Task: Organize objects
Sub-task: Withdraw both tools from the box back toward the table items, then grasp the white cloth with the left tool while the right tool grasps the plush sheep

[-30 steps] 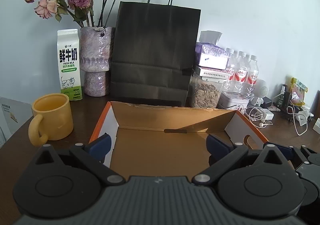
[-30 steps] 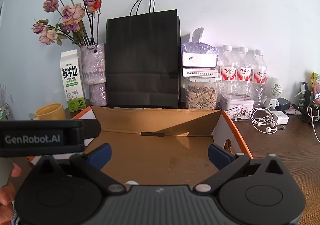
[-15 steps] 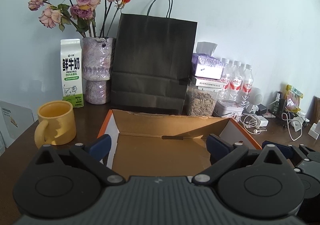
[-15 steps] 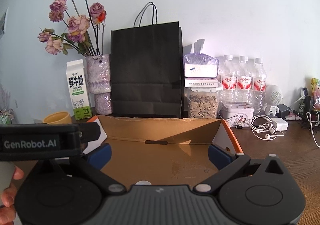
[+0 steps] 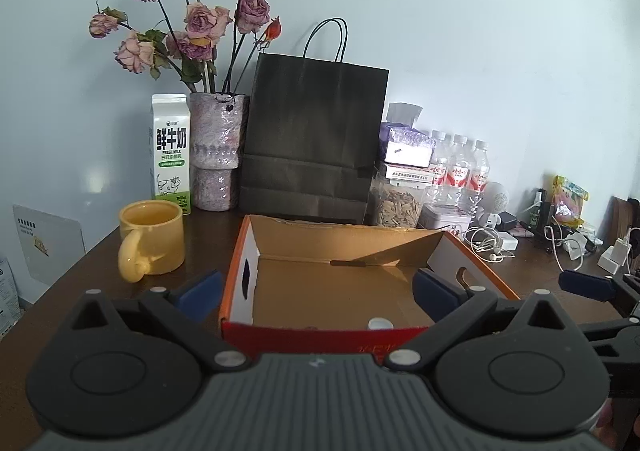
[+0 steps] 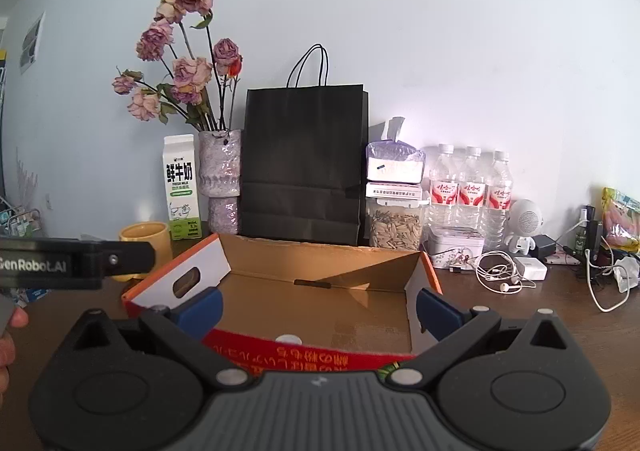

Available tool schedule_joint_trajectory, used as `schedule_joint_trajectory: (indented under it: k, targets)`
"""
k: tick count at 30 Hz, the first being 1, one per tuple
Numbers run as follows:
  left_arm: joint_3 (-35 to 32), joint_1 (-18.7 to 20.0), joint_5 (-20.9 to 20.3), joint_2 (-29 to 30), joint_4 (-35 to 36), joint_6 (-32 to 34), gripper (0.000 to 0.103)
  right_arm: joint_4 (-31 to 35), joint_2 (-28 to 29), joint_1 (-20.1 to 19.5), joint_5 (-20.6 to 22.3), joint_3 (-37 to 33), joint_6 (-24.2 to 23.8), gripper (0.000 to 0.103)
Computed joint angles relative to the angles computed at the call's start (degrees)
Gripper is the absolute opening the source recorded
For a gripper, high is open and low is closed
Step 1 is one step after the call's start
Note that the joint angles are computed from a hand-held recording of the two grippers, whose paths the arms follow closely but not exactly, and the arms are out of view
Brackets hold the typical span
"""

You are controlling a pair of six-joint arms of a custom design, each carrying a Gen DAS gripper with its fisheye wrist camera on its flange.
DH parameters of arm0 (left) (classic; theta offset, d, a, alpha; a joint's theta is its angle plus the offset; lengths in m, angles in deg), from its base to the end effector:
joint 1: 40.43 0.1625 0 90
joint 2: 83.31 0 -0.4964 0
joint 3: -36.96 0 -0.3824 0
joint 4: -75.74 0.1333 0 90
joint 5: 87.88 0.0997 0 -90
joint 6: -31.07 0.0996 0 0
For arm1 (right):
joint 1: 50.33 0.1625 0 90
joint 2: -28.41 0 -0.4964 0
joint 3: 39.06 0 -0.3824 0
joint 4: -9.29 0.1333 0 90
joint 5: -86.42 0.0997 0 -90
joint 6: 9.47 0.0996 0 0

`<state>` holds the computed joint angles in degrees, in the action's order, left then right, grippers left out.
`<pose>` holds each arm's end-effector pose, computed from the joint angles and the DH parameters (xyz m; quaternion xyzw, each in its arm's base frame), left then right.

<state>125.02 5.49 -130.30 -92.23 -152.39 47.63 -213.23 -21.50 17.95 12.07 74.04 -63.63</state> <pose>-0.3185 -0.6262 -0.0852 0.2306 0.7878 -0.5211 0.2339 -0.0796 -0.6325 0.2604 0.3020 -0.7608 0.5132 0.2581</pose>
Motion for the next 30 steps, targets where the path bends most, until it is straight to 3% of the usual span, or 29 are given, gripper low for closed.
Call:
schedule_joint_trajectory:
  k: [19,30]
  targets:
    - [14.3,-1.9,6.0,-3.2,-7.3,-2.8,0.103,-7.3,-6.8,-8.8,5.7,14.7,-4.6,0.103]
    - [21.1,-2.0,10.6,-3.6,-7.4,-8.2,0.103,-8.7,-7.5,-12.8,4.7,17.8,-5.3,0.103]
